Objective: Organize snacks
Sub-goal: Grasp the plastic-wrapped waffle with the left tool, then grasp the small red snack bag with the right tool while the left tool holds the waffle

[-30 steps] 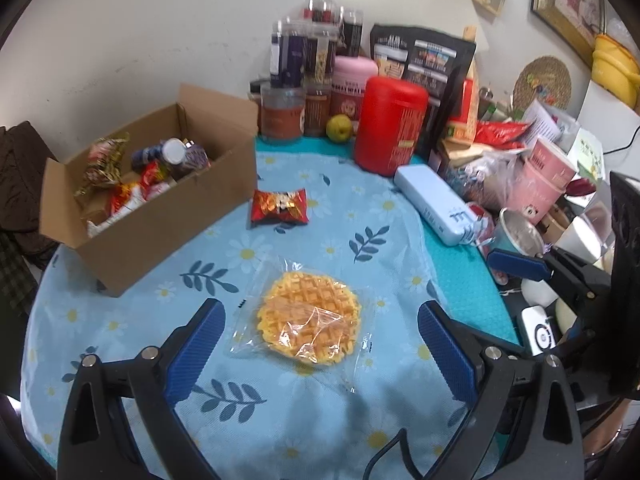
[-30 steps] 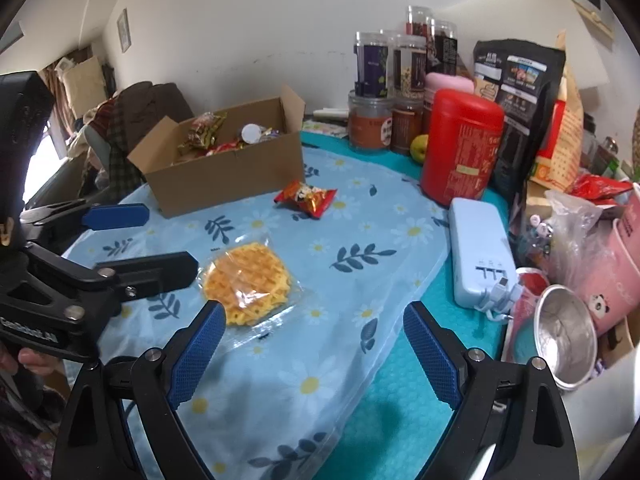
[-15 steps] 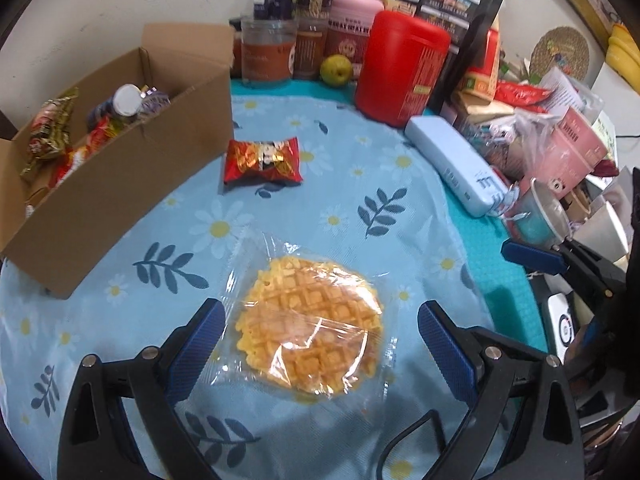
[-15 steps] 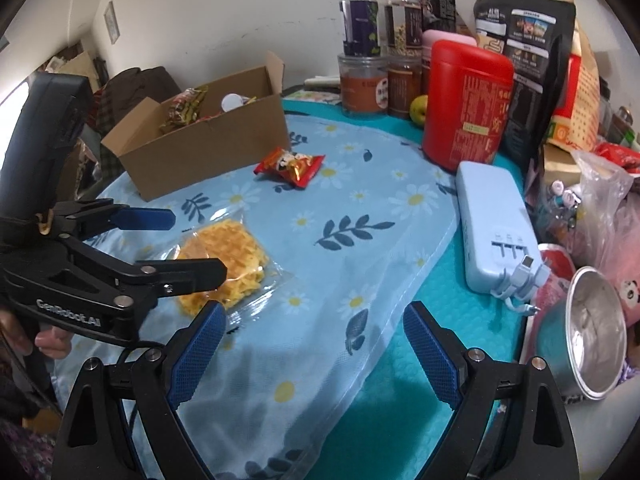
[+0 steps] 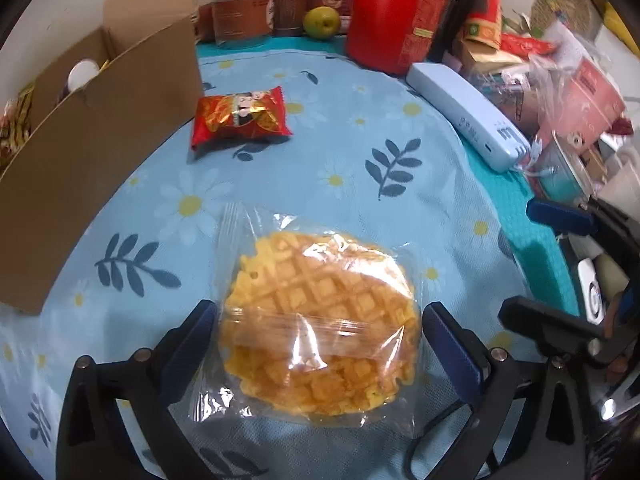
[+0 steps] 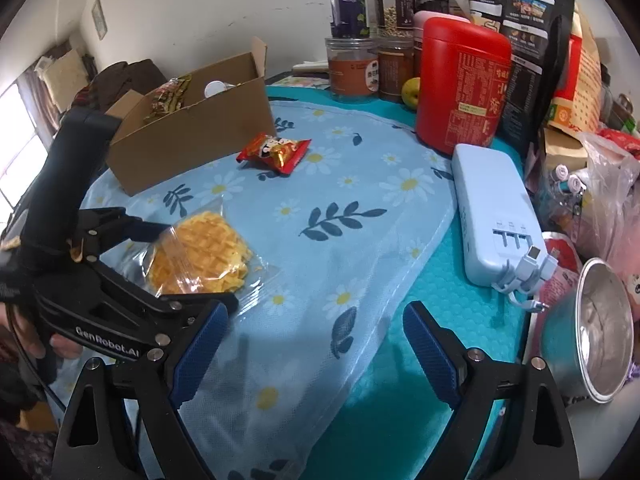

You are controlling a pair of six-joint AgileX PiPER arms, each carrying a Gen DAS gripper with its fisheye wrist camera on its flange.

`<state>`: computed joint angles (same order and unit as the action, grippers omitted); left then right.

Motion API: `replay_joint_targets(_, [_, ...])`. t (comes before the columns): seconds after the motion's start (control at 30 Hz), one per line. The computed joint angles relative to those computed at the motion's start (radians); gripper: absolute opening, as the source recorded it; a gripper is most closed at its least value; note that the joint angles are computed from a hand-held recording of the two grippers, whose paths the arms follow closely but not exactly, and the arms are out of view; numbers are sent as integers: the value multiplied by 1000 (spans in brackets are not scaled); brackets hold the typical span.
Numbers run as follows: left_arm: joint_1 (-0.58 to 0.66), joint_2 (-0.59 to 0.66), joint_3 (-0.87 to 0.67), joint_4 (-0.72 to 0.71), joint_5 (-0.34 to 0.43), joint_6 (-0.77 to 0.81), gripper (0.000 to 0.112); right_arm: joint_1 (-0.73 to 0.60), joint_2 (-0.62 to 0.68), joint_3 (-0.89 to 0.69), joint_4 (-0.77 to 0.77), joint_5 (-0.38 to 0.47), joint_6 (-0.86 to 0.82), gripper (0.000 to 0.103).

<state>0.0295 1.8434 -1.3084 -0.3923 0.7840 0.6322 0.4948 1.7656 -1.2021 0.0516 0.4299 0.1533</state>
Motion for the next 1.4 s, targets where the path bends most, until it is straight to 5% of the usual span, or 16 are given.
replay_joint_targets(0.23, [-3,-13,36,-24,-49,37,103,1,-3,-1,0,13,9,91])
replay_joint_targets(0.33, [1,-35,59,-16,-80,23,91,9,-5,-8,-24,23,29,91])
replay_joint_targets(0.4, [29,-42,60,-52,-64,40,83,16,-6,-15,-46,31,46,91])
replay_joint_targets(0.73, [118,-127,108,-124,-49,62,81,52,12,-102,-107,80,55,91])
replay_joint_targets(1.1, [247,-231,74,-178,-80,1,81,63,128,-352,-62,165,-18,91])
replay_joint_targets(1.4, [275,-215,22,-125,-182,-147,81,63,333,-686,-42,284,-55,91])
